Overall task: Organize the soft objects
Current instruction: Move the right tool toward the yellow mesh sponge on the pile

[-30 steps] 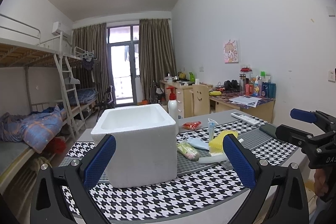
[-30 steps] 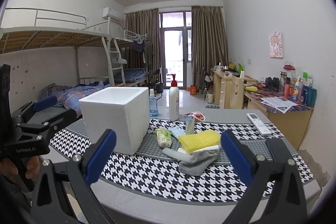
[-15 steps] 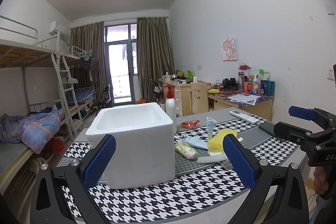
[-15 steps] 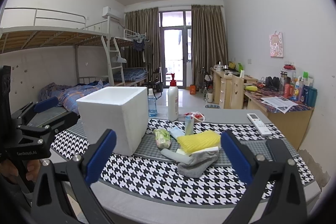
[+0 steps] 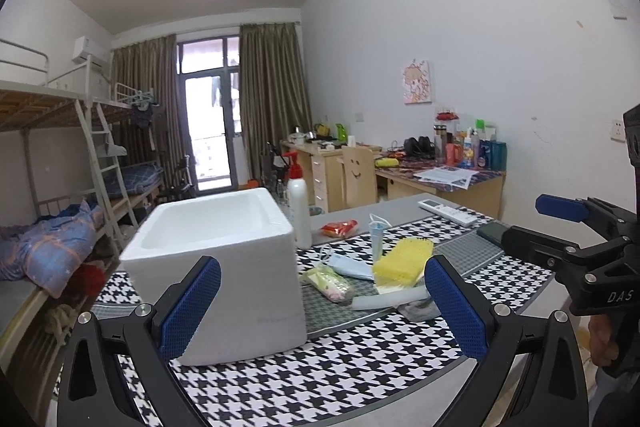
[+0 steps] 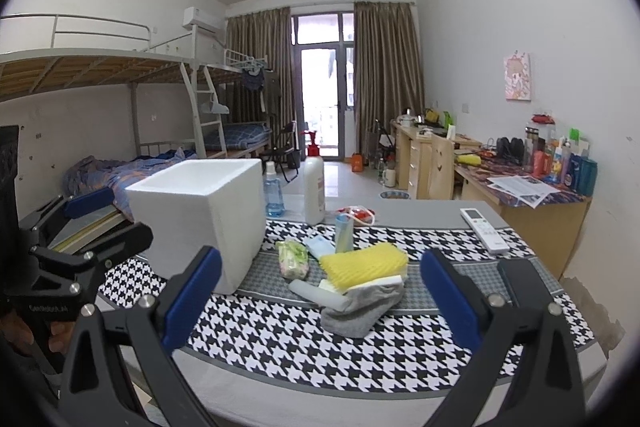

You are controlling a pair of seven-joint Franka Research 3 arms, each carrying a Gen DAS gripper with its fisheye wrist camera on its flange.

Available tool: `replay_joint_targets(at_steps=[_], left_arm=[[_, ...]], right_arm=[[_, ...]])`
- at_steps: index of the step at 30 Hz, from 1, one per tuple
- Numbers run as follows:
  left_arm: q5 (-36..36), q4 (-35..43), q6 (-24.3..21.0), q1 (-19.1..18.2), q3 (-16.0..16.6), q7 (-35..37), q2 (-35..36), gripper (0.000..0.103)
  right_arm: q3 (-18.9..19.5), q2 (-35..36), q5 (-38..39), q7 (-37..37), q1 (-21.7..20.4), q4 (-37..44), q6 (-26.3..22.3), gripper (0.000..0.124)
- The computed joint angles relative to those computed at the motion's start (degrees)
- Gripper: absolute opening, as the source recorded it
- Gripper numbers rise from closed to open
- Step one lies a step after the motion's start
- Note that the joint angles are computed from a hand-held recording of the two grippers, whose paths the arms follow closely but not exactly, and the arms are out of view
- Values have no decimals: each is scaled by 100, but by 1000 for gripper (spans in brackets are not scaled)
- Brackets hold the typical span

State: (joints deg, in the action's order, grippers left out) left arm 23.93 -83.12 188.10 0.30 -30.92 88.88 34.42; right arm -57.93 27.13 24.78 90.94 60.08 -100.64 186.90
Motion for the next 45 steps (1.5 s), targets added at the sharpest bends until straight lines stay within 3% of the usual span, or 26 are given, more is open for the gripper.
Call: replay_joint_targets(at_steps=[5,15,19,24,33,40,45], left_arm=[[-115,372,-309,-120,-74,205,257,102],[-649,886,-699,-753,441,470,495,102],[-852,1081,-896,-940,586,547,583,102],[-977,1471,-1089,-1350,1016,491,773,102],[-1180,2220,-1605,-1730,1209,650,1192,102],[-1318,2639,-1929,-1900,1259,852,1423,102],[-1573,3261,-2523,-2027,1247,1006,1737,102]], right_arm=[[287,-20,-199,209,-388,141,-219,101],[959,-151,-921,613,-1171,316,-472,101],[1497,-219,-1158,662,-1725,463,-611,101],[2128,-255,-1425,666,-2377,641,-743,101],[3069,-243,-1799,772,-3370,946,-1120,101],[3523,-241,-2194,955,-3873,1078,-1338,101],[3908,-187,-2435,1058,-4277,1256,-1533,101]])
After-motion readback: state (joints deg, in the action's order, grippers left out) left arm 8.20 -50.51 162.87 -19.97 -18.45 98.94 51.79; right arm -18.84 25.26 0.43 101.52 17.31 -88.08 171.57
